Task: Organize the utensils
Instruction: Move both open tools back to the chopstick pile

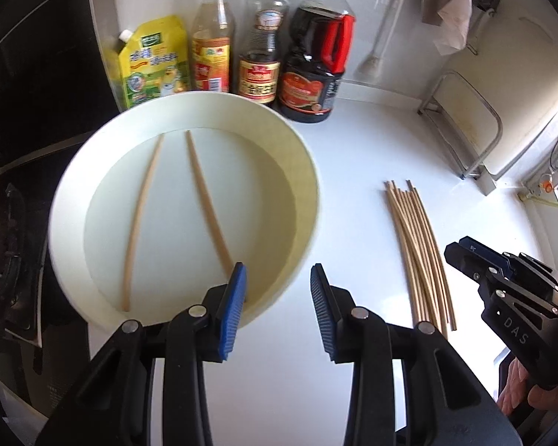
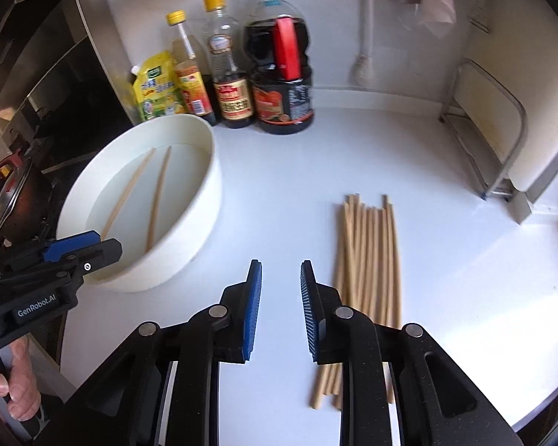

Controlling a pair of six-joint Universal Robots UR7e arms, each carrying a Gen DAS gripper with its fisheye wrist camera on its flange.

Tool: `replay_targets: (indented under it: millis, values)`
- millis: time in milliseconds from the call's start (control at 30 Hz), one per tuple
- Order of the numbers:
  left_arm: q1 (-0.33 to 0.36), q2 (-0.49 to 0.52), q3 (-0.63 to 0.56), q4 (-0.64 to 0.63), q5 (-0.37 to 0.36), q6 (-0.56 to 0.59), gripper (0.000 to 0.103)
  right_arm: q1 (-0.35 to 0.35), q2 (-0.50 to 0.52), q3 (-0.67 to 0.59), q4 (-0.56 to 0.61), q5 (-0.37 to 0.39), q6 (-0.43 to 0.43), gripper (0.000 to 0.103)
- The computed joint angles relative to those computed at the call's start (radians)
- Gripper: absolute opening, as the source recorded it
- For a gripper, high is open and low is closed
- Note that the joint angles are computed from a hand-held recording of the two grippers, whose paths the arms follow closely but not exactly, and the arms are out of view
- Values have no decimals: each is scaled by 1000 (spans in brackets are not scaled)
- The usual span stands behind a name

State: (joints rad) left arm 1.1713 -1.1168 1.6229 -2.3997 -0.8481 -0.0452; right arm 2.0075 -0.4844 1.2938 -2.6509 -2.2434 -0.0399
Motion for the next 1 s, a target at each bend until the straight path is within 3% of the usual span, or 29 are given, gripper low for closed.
replay_targets:
  millis: [233,433,567,833,1000]
  values:
    - [-34,83,-9,3,-54,0,42,-62,-106,166,-86,-70,32,22]
    - [-40,143,-17,17,-67,-28,44,-113,-150,247,-122,-78,14,29]
    - [-38,175,-20,29,-51,-51,46,-140,-154,268,-127,-50,-10,32]
    - [-26,217,-27,26,-37,-87,59,-173,-125,250,-146,-30,-63,36]
    - [-23,237,-31,7,-34,-90,59,-183,-106,238,-165,-27,-109,36]
